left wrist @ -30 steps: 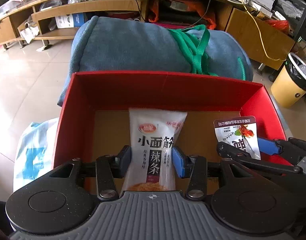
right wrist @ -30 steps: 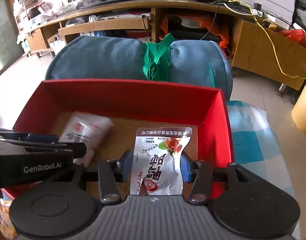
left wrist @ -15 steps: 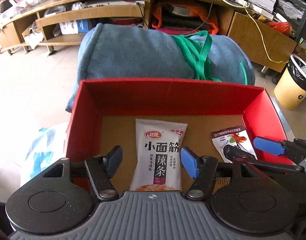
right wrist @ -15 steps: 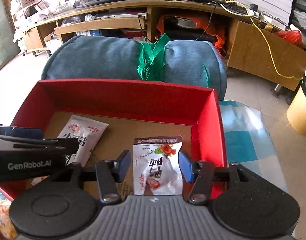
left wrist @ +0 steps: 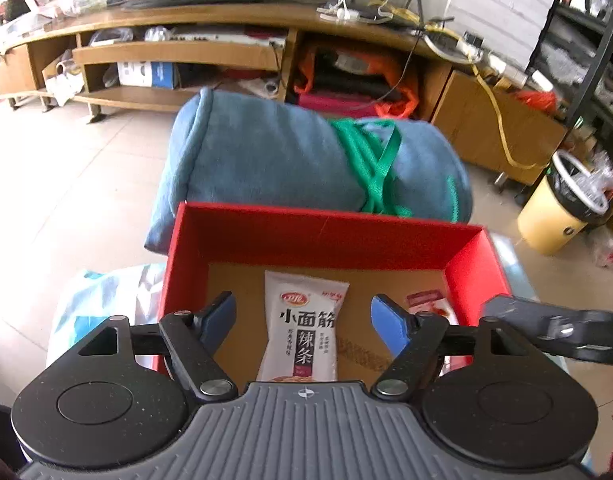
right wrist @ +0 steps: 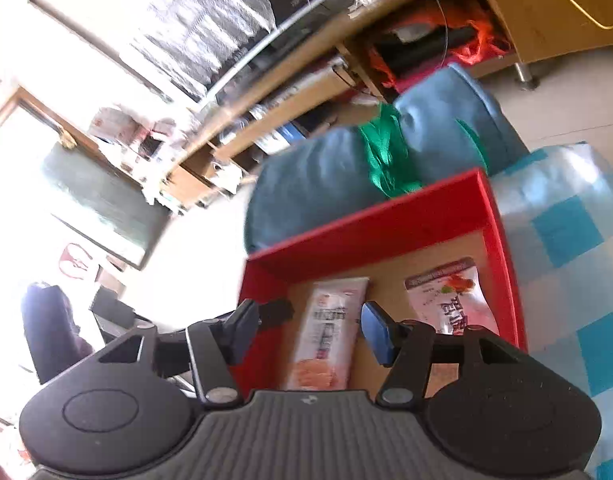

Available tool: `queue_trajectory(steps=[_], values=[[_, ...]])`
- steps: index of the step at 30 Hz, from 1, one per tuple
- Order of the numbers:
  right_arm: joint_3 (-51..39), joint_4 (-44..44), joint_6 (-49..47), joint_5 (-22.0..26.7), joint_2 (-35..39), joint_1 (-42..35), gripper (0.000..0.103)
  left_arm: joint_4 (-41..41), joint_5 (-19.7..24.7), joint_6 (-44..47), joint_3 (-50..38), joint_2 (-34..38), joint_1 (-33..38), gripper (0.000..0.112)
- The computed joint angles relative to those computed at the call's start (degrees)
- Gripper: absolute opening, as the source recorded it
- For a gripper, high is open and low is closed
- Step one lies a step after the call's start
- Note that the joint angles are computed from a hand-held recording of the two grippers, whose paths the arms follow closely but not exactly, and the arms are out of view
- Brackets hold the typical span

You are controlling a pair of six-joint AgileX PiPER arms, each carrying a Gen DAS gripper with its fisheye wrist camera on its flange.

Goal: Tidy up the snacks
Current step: 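Withdraw both open tools from the red box back over the table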

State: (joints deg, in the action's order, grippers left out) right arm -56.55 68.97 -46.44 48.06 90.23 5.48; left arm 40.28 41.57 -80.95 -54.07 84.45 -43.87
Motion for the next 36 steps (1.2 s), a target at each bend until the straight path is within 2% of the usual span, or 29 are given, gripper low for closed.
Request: queue_trajectory(steps=[4,7,14,19,23,30,36], values=[[3.2,3.9,-0.9,2.5,-4.0,-1.9,0.052,1.0,0.7,-1.9,1.5,-3.2,-1.4,0.08],[4.4,4.9,-1.3,6.4,-5.4,-4.0,0.053,0.7,0.7,-2.5,2.1,-5.1,-2.5,0.081],[8.5,4.0,-1.2,8.9,-9.2,-7.0,0.054,2.9,3.0,-6.4,3.5,-7.6,-7.6,0.083],[11.5,1.1,-0.5,8.7,-12.4,-8.8,0.057,2.4,5.2,-8.1,5.4,-9.0,-11.6,0.084],[13.8,-3.6,1.2,6.5,-15.8,-8.3,0.057,2.6,7.4,-11.3,7.7,-10.5,-15.7,0.085],[17.7,-14.9,8.5,1.0,-22.7,-4.7,0.057,1.3,11.2,-16.4,11.8,-13.1,-22.9,0.086],[21.0,-20.1,11.4,0.3,-27.1,-2.3,0.057,-0.4,13.2,-20.8,15.9,-15.0,-27.3,0.086]])
